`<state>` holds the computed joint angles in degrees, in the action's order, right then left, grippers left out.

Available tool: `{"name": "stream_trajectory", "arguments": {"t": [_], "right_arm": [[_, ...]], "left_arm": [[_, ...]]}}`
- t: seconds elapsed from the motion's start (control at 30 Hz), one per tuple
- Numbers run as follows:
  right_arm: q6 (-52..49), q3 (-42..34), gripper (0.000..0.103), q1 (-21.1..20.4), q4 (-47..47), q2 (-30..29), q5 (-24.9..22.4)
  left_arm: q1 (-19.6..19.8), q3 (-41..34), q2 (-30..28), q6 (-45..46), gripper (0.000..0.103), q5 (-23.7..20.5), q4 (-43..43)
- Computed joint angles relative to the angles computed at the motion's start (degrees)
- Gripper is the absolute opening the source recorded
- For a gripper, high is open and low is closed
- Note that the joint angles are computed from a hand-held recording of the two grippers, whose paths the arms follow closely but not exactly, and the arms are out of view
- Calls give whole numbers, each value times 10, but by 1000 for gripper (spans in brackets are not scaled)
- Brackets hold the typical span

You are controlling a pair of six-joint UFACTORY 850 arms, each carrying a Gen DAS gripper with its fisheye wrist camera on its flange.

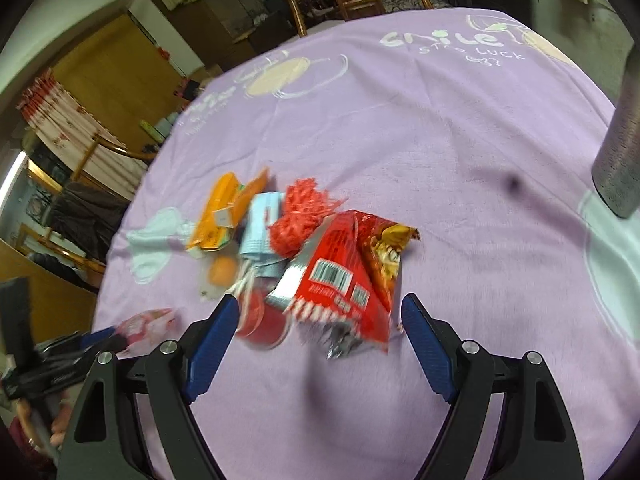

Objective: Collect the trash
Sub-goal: 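Grasp the red snack wrapper with the right tool while the left grasps the pink candy packet, then carry the pink packet to the red basket and release with the left tool while the right holds the wrapper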

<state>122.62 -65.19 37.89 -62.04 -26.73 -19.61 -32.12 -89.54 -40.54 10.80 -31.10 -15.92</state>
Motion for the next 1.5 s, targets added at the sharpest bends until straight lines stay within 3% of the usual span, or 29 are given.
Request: {"name": "stream_trajectory", "arguments": {"t": [0.03,0.1,0.13,0.2,0.23,0.37,0.6,0.63,0.73,0.77,0.83,1.2,1.5], "right_arm": [[-6,-3,82,-2,8,-4,0],[-13,-7,77,-3,20,-10,-11],[-6,-5,54,-2,12,-10,-12],[7,5,10,-6,-9,-5,14],[37,13,7,-6,-38,0,17],[132,38,7,5,-124,24,0],[185,75,7,21,-151,60,-24],[189,81,7,24,-152,65,-26],[202,91,7,28,-154,74,-26],[206,93,7,30,-156,76,-28],[214,95,7,34,-162,79,-32],[180,46,6,52,-171,67,-63],[96,-41,6,69,-132,24,-72]], "left_arm": [[0,6,3,-1,46,1,0],[-3,13,7,1,60,0,-2],[-6,18,10,-3,73,3,2],[-12,24,14,15,80,11,-10],[-14,22,12,30,82,7,-20],[-27,-5,-9,51,87,-16,-29],[-34,-62,-64,-2,87,-41,12],[-34,-66,-69,-6,84,-42,15],[-35,-68,-74,-32,64,-37,45],[-35,-66,-72,-32,55,-33,45],[-28,-61,-61,-2,46,-29,3],[-3,-9,32,45,46,59,-52],[48,70,112,114,46,114,-126]]}}
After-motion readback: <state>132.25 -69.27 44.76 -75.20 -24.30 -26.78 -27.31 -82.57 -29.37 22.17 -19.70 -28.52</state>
